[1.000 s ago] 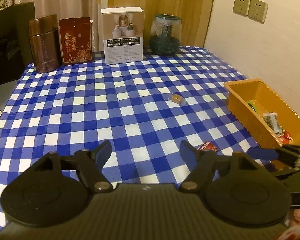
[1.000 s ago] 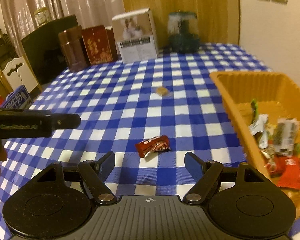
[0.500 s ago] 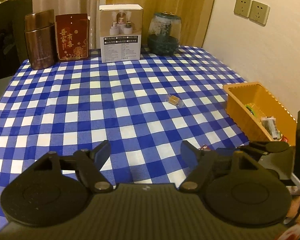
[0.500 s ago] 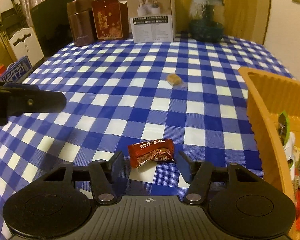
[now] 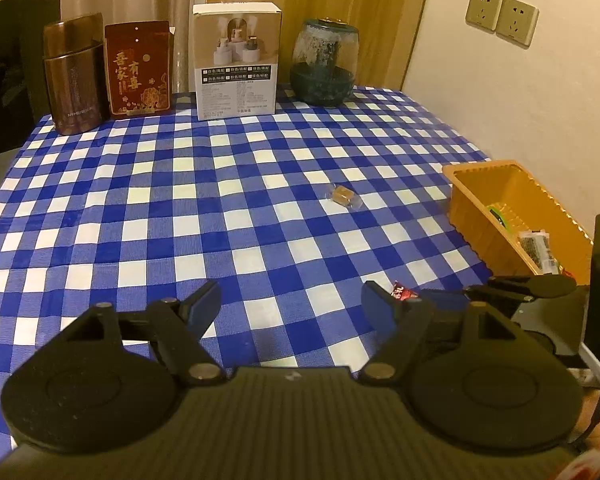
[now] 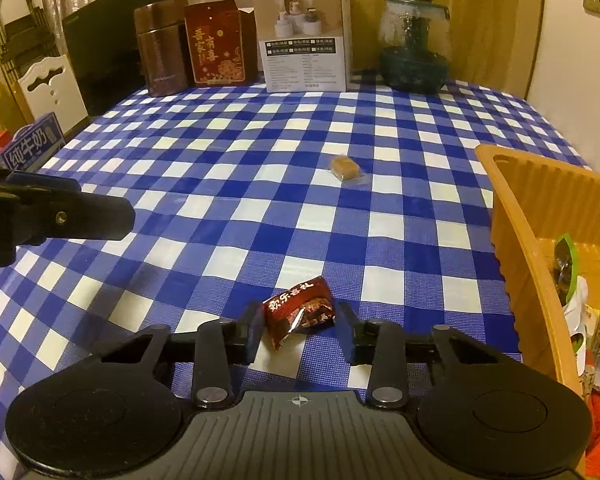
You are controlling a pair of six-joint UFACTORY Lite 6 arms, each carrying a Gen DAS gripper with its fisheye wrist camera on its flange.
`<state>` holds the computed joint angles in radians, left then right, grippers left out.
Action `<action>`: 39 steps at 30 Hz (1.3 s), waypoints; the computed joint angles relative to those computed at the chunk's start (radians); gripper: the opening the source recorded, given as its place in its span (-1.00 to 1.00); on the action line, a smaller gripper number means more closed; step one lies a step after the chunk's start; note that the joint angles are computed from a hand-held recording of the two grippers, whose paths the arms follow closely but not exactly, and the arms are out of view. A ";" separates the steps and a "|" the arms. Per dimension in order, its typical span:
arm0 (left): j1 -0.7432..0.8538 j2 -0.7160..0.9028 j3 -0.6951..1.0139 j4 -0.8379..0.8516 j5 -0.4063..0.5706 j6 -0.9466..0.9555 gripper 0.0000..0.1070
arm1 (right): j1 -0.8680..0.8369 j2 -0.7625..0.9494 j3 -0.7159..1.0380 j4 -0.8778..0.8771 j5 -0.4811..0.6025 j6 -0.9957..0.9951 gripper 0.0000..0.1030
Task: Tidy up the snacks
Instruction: 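Grasp the red-brown chocolate bar with the right gripper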
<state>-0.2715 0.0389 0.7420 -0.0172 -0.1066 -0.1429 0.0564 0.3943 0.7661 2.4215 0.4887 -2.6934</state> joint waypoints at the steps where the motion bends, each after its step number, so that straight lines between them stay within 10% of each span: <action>1: -0.001 0.001 0.000 0.001 -0.001 -0.001 0.39 | -0.002 -0.008 -0.008 0.010 0.009 -0.009 -0.54; 14: -0.007 0.018 0.010 -0.020 0.003 0.014 0.40 | -0.025 -0.031 -0.014 0.043 0.018 0.040 -0.58; 18: -0.007 0.018 0.011 -0.066 0.000 0.058 0.40 | -0.043 -0.014 0.011 0.004 -0.027 0.148 -0.15; 26: 0.011 0.025 0.027 -0.158 -0.001 0.106 0.40 | -0.046 -0.034 0.010 -0.157 -0.022 0.421 -0.12; 39: 0.003 0.062 0.058 -0.129 -0.010 0.067 0.44 | 0.074 0.051 0.090 0.221 -0.068 0.013 -0.12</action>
